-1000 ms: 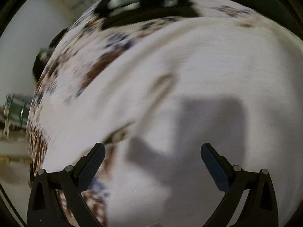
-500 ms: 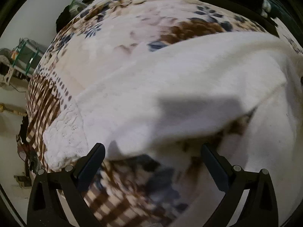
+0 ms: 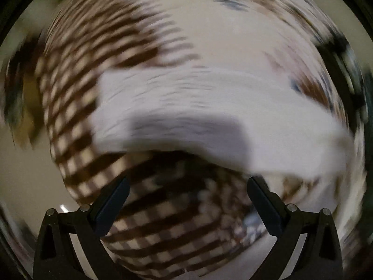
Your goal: Fold small clothes
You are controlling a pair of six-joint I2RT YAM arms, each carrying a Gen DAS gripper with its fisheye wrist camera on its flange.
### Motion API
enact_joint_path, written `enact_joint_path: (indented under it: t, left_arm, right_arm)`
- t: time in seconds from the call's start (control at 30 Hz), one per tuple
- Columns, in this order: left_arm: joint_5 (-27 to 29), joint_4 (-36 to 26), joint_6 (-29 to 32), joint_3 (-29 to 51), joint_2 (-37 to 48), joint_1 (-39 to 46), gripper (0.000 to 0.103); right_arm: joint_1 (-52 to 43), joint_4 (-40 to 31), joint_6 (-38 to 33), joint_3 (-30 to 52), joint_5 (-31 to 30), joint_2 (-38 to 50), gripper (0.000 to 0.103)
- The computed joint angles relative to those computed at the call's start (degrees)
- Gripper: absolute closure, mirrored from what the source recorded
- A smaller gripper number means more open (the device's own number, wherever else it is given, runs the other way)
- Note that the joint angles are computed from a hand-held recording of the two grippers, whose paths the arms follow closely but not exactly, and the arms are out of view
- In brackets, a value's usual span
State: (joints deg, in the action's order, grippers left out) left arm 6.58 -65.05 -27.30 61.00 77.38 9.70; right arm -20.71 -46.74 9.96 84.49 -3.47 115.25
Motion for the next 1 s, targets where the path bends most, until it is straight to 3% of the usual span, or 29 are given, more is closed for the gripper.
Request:
enact_joint_path:
  t: [0.1, 0.2, 0.27, 0.3, 0.33, 0.5, 0.57, 0.73, 0.87, 1.0]
  left_arm:
    - [5.6, 5.9, -4.1, -3.4, 2.2, 10.6, 0.001]
    - [4.1, 11.2, -7.9, -2.4, 5.4, 13.2, 0.020]
    - [1.4, 14.4, -8.5, -0.5, 6.4, 12.8, 0.050]
    - [-0.2, 15.6, -8.3, 0.7, 7.0, 11.9, 0.086]
    - [-0.8, 16.4, -7.8, 2.3, 8.0, 11.4, 0.093]
    - [-7.4, 16.9, -6.3, 9.1, 7.3, 4.5, 0.093]
    - [-9.9, 15.8, -2.4, 13.3, 6.8, 0.5, 0.093]
    - [-14.5, 12.1, 3.5, 25.8, 9.9, -15.9, 0.093]
    - [-14.5, 9.3, 1.7, 39.9, 17.4, -33.2, 0.093]
    - [-11.6, 7.1, -1.3, 57.7, 30.1, -49.4, 0.093]
  right_arm:
    - [-1.7, 0.6, 1.1, -6.2, 0.2, -3.6, 0.030]
    - [-1.4, 3.1, 2.2, -12.3, 1.9, -5.9, 0.030]
    - [0.0, 4.3, 2.9, -14.4, 6.4, -5.8, 0.030]
    - [1.0, 4.5, 3.7, -14.6, 9.0, -5.5, 0.030]
    - [1.8, 5.2, 4.4, -15.4, 12.3, -5.9, 0.030]
    - [3.2, 6.5, 4.8, -15.3, 19.0, -6.8, 0.019]
    - [2.6, 6.9, 2.9, -14.4, 19.6, -7.1, 0.019]
    - [-4.4, 7.7, -1.2, -13.6, 11.1, -8.9, 0.019]
    - [-11.3, 7.8, -5.0, -13.7, 7.6, -9.4, 0.019]
    - [-22.9, 8.1, -9.3, -15.4, 6.4, -10.8, 0.019]
